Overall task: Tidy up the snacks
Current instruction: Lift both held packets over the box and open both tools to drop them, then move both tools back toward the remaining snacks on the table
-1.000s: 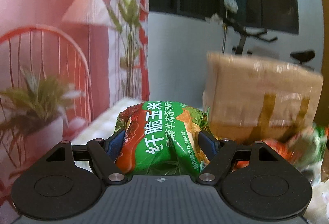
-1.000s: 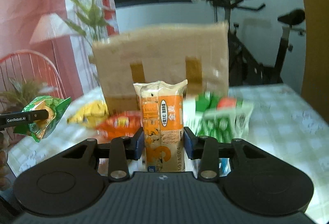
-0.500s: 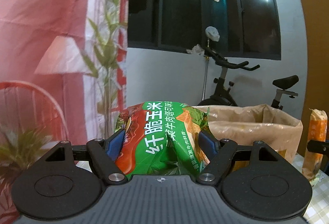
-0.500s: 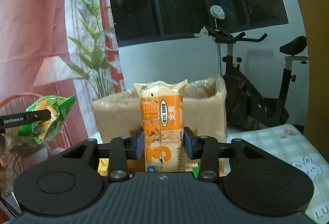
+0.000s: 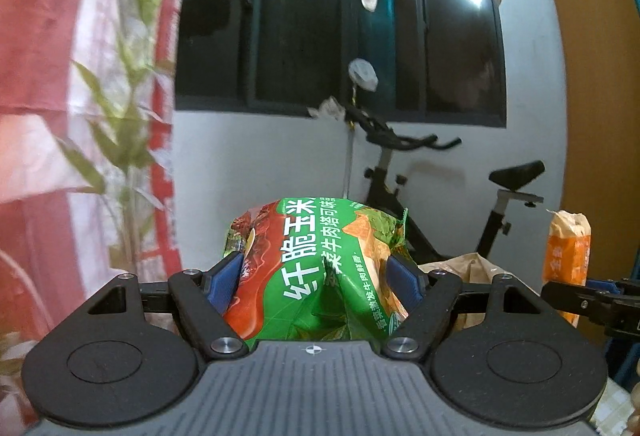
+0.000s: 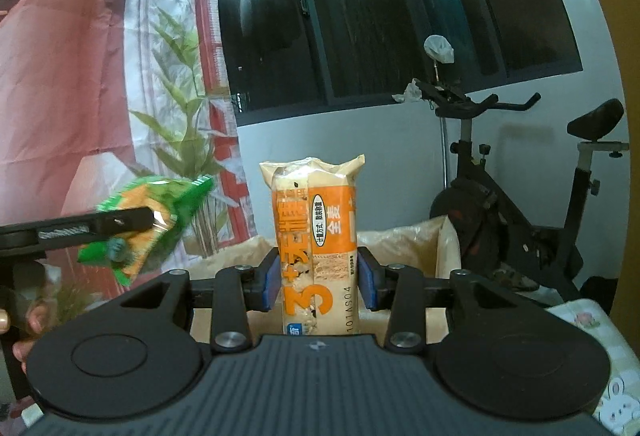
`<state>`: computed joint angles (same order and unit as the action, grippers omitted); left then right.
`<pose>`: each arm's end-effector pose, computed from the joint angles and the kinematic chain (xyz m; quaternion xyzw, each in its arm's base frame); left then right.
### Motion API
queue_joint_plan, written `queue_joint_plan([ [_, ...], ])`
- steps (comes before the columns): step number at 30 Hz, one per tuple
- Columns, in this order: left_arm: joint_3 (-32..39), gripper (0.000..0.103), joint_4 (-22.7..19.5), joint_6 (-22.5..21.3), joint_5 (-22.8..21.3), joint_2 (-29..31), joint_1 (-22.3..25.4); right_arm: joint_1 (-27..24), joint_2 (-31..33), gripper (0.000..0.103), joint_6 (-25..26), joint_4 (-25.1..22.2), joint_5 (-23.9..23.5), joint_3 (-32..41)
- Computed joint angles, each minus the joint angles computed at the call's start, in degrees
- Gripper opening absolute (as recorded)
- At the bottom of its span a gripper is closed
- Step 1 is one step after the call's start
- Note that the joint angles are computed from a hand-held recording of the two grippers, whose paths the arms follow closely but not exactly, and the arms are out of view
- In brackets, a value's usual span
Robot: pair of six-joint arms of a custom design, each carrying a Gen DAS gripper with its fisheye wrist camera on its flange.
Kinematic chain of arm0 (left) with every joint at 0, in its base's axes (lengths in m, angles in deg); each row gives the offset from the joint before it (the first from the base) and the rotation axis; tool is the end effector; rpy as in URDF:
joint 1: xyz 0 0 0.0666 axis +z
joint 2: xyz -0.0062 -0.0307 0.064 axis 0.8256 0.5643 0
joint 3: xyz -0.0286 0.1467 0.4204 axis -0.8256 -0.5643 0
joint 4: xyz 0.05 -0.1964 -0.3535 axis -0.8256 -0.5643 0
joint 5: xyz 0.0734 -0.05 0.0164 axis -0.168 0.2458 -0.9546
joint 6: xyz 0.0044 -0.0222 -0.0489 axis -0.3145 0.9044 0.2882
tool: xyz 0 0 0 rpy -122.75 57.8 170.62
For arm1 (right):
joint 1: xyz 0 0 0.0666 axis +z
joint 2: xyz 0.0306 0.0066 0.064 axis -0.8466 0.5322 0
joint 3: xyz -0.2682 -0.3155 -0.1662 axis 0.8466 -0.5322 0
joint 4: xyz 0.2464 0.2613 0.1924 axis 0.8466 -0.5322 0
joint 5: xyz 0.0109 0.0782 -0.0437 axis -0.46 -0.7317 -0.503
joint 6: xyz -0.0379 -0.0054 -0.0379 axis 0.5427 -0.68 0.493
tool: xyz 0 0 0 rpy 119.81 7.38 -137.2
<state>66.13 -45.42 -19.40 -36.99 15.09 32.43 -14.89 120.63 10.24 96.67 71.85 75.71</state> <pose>0.4629 -0.1842 0.4761 0.0054 0.7705 0.0010 0.6374 0.4317 0.3875 0.4400 -0.0781 0.7490 0.2274 0.6174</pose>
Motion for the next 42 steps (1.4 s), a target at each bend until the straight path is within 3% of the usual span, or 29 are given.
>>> queue_joint_plan([
  [8,9.51,0.08,-7.33,4.08,7.38,8.25,2.22,-3.83,4.55,0.041,-3.43,-1.57,-2.17,6.67],
  [11,12.16,0.081,-10.89,3.82,10.7,11.0,3.22,-4.69,6.76,0.041,-4.01,-5.47,-2.15,10.02],
  [16,16.11,0.085,-21.03,8.27,15.53,14.03,5.15,-5.66,9.26,0.041,-7.59,-12.6,-2.32,13.33],
  [19,14.59,0.087,-20.89,11.18,18.05,13.14,6.56,-6.15,10.06,0.044,-9.37,-18.01,-3.77,15.07],
  [23,12.29,0.09,-19.18,13.0,19.08,10.98,7.71,-5.95,9.25,0.05,-9.37,-18.98,-2.93,14.24],
  [33,5.25,0.09,-15.39,10.05,14.36,0.99,7.61,-3.58,3.54,0.05,-7.82,-15.24,-0.97,8.24],
  [38,1.12,0.089,-15.47,8.93,9.57,-4.43,7.68,-1.75,0.94,0.05,-7.11,-12.84,-0.72,4.43],
  [42,-2.42,0.089,-16.26,9.67,5.36,-8.5,7.5,-0.23,-0.14,0.05,-6.65,-13.7,0.47,2.9],
])
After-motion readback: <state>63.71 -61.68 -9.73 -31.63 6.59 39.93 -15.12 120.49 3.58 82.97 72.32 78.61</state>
